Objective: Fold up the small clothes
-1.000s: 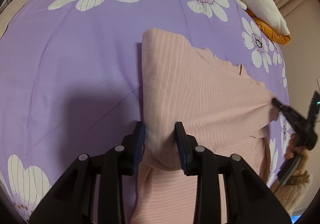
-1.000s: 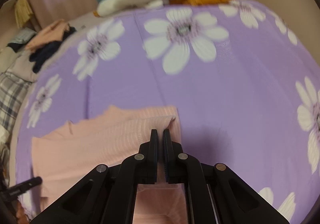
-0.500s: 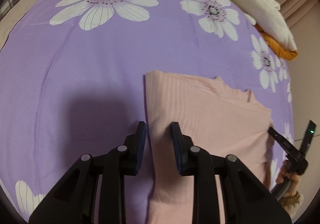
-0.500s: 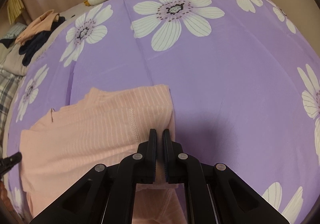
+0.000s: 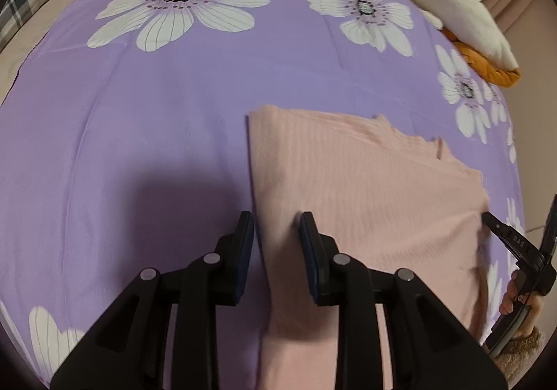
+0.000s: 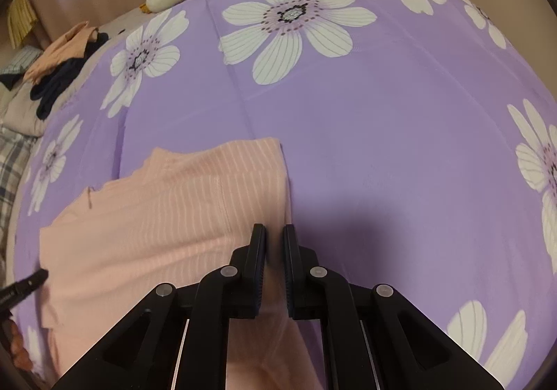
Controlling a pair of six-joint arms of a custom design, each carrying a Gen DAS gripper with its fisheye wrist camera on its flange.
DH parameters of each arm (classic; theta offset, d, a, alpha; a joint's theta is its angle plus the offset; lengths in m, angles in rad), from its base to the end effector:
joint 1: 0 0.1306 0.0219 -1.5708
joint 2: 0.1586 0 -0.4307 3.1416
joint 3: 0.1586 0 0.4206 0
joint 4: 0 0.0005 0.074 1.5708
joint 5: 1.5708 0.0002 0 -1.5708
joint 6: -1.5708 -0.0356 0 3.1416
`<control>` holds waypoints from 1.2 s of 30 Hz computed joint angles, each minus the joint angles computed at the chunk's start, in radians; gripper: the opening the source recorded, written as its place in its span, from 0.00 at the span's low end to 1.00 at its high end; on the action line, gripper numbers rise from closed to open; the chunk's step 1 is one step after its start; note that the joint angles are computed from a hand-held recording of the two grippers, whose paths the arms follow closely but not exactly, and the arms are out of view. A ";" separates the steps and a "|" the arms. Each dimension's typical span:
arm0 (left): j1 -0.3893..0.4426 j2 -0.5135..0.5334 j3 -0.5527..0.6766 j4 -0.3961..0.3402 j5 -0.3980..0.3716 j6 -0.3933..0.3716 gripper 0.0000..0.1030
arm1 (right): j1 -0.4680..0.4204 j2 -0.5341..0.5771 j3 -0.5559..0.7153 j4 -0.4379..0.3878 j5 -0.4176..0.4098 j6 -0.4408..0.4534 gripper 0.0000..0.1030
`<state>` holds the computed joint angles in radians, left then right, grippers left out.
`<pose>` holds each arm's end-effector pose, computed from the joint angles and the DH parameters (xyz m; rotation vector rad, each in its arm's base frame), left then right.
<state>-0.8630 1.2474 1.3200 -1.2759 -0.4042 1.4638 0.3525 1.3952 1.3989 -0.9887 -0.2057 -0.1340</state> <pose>0.2761 -0.3019 0.4863 -0.8704 2.4727 -0.2343 0.4624 0.1773 0.4720 -0.3620 2.5620 0.4469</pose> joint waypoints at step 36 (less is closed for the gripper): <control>-0.151 0.039 0.010 -0.031 -0.003 0.132 0.34 | 0.003 -0.090 -0.114 -0.003 0.007 0.025 0.05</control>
